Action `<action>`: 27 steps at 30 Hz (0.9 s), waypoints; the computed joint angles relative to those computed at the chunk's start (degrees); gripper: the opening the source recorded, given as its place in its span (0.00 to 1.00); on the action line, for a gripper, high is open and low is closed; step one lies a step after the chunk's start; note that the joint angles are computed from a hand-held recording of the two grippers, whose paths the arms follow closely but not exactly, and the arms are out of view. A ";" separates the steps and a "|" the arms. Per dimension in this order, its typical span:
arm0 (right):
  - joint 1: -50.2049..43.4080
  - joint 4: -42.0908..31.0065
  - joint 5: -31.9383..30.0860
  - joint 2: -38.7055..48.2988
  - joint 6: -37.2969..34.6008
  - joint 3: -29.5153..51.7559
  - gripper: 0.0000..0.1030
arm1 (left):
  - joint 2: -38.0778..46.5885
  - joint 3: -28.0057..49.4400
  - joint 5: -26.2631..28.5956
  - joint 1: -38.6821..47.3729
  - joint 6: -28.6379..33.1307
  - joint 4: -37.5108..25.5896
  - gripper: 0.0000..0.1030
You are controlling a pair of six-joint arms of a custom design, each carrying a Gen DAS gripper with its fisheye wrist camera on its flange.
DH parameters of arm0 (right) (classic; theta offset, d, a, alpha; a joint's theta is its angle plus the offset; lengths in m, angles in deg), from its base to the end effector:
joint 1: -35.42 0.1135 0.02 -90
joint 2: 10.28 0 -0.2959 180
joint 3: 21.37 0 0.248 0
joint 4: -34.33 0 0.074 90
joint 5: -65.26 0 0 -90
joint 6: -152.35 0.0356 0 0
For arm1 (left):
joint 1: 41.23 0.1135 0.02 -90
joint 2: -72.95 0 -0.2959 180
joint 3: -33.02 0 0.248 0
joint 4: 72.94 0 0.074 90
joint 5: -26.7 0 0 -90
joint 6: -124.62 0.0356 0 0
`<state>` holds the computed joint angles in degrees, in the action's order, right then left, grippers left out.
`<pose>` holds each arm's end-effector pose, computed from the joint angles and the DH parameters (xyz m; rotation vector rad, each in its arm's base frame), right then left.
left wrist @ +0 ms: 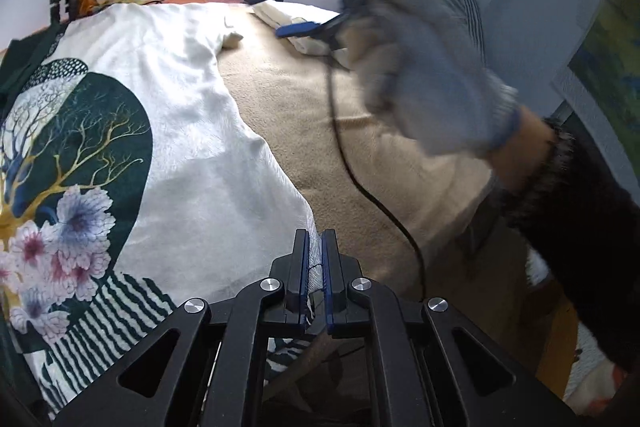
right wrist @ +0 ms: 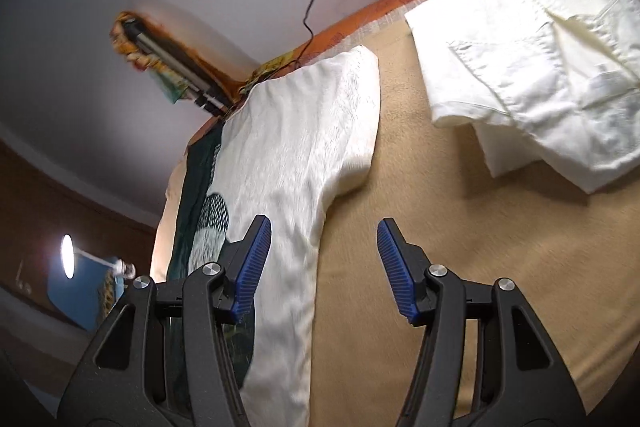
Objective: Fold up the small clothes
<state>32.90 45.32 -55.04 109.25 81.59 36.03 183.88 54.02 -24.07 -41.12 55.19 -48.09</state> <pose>0.3479 0.0027 0.0702 0.2316 2.4385 0.7783 0.1688 -0.0222 0.0498 0.6359 2.4185 -0.7751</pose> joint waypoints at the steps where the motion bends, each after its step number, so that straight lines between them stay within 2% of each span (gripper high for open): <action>1: 0.48 -0.80 0.83 1.52 1.21 1.94 0.57 | -0.17 0.27 0.79 0.85 0.29 -1.09 0.04; 6: 2.35 -5.52 2.95 10.39 7.35 12.93 0.56 | -0.17 2.14 4.14 4.09 1.85 -6.04 0.04; 9: 2.74 -6.13 3.21 13.55 10.32 16.82 0.42 | -0.08 2.24 4.67 5.27 2.69 -6.27 0.04; 11: 2.84 -6.44 2.39 14.60 11.44 18.61 0.25 | 0.56 2.40 5.37 6.40 3.49 -6.69 0.03; 12: 3.07 -7.39 2.19 14.88 11.46 19.70 0.10 | 0.92 2.70 5.90 7.25 3.98 -7.37 0.03; 13: 3.55 -8.55 2.80 14.81 11.22 20.61 0.08 | 0.59 2.69 6.69 8.96 5.68 -9.19 0.03; 18: 8.36 -14.46 11.40 9.94 4.84 22.06 0.06 | 1.69 5.32 10.11 16.48 12.65 -17.67 0.03; 20: 10.82 -16.96 15.09 7.69 2.06 22.56 0.05 | 1.89 5.41 10.54 18.58 14.69 -19.12 0.03; 22: 12.82 -19.74 18.63 6.37 0.47 23.73 0.05 | 2.16 6.33 11.68 21.63 18.24 -23.67 0.03; 25: 15.39 -22.70 22.51 4.86 -1.78 25.36 0.05 | 2.16 8.08 12.94 26.09 22.92 -30.06 0.03; 27: 16.73 -24.08 23.66 4.41 -2.25 26.58 0.05 | 1.98 9.58 13.27 27.22 23.24 -32.26 0.03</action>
<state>49.63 21.24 -31.38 113.67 79.34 62.61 185.86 63.60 -10.80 -13.90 78.44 -80.35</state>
